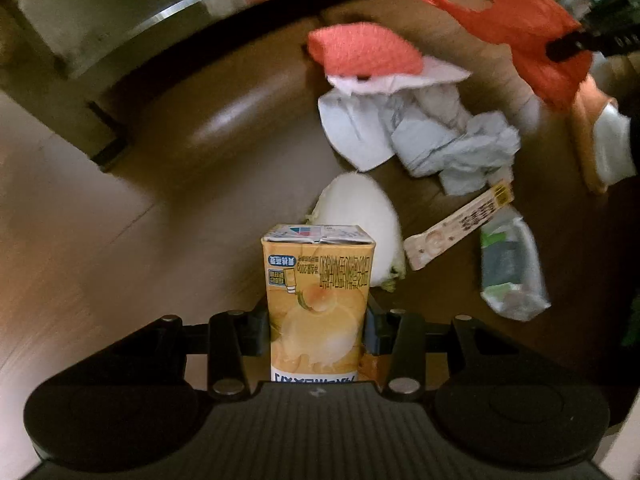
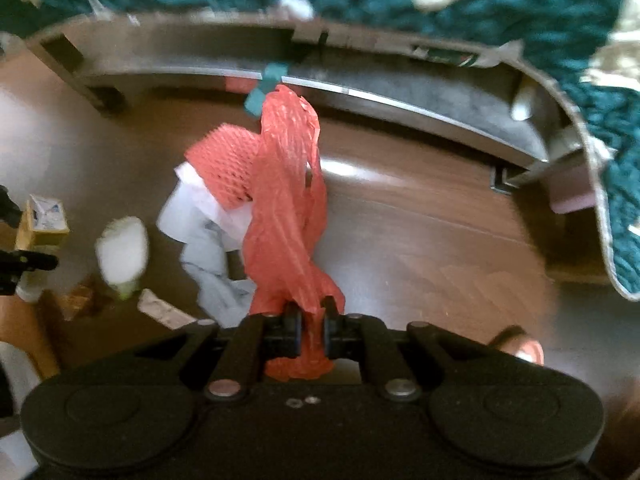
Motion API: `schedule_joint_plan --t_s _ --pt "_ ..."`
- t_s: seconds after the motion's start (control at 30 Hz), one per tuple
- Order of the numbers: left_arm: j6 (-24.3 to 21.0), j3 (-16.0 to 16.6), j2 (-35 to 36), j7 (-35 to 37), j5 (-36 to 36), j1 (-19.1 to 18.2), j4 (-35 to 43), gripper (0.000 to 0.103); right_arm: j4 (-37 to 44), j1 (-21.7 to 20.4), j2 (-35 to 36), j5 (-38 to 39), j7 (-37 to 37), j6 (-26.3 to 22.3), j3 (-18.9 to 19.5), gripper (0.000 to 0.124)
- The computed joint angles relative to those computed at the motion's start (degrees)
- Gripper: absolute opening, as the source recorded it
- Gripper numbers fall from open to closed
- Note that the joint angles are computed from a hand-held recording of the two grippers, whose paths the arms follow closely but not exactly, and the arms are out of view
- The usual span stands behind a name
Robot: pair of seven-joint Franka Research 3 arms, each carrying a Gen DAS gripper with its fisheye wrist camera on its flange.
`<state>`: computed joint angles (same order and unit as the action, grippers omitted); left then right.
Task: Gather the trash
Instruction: 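Grasp the yellow juice carton with the left tool while the right tool grasps the red plastic bag, then carry the juice carton and red bag with both tools to the wastebasket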
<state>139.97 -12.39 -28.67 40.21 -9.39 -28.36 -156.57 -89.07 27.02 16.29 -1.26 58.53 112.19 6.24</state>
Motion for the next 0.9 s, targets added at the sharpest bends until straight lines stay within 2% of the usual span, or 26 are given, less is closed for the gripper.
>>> schedule_joint_plan --t_s 0.3,0.43,0.67,0.9 --pt "-9.3 -1.3 -7.7 -4.4 3.8 1.3 7.9 0.042 1.7 -2.9 -8.6 6.9 0.1 -5.2 0.2 0.007" --pt "-13.2 -2.4 -8.2 -5.9 6.6 2.5 14.1 0.042 4.1 -4.6 -11.1 10.6 0.9 -7.6 -0.2 0.007" --pt "-22.6 -5.8 -4.6 -10.1 13.2 5.2 29.2 0.042 10.3 -7.9 -14.8 19.2 -0.6 -12.5 -1.2 0.007" --pt "-34.4 -10.9 5.6 -15.3 23.5 8.3 51.5 0.042 17.3 -11.2 -17.5 26.9 -3.9 -16.3 -3.2 0.007"
